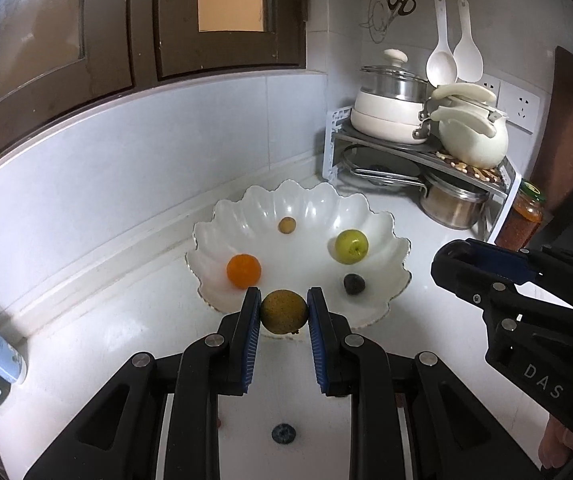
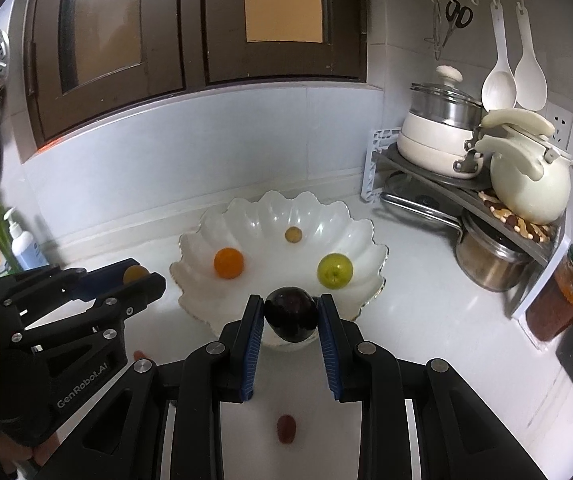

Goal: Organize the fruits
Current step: 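Carry the yellow fruit in the left tool and dark plum in the right tool over the bowl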

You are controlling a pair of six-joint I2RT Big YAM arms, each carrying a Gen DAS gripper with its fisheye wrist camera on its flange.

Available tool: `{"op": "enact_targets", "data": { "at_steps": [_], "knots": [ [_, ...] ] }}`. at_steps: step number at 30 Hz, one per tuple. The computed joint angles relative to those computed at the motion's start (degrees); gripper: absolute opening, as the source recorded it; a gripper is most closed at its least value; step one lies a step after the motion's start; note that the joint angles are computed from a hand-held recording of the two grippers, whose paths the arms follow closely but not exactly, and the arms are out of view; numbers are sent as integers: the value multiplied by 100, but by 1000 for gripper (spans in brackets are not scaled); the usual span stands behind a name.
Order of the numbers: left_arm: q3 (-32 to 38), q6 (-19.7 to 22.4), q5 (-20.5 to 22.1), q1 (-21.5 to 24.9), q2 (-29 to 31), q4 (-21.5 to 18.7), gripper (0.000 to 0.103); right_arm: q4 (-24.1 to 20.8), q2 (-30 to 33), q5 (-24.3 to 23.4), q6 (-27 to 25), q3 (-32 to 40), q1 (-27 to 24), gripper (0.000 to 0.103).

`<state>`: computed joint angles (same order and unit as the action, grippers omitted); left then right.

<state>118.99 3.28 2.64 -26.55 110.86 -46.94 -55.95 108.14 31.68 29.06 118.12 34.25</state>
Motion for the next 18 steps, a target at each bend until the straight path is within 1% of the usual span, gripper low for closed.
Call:
{"op": "enact_targets", "data": {
  "at_steps": [10, 18],
  "knots": [
    [793, 21, 105, 92, 528, -336, 24, -158, 372, -67, -5, 539, -132, 29],
    [1476, 87, 238, 195, 998, -676, 24, -423, 770, -155, 62, 1096, -206, 29]
  ]
}}
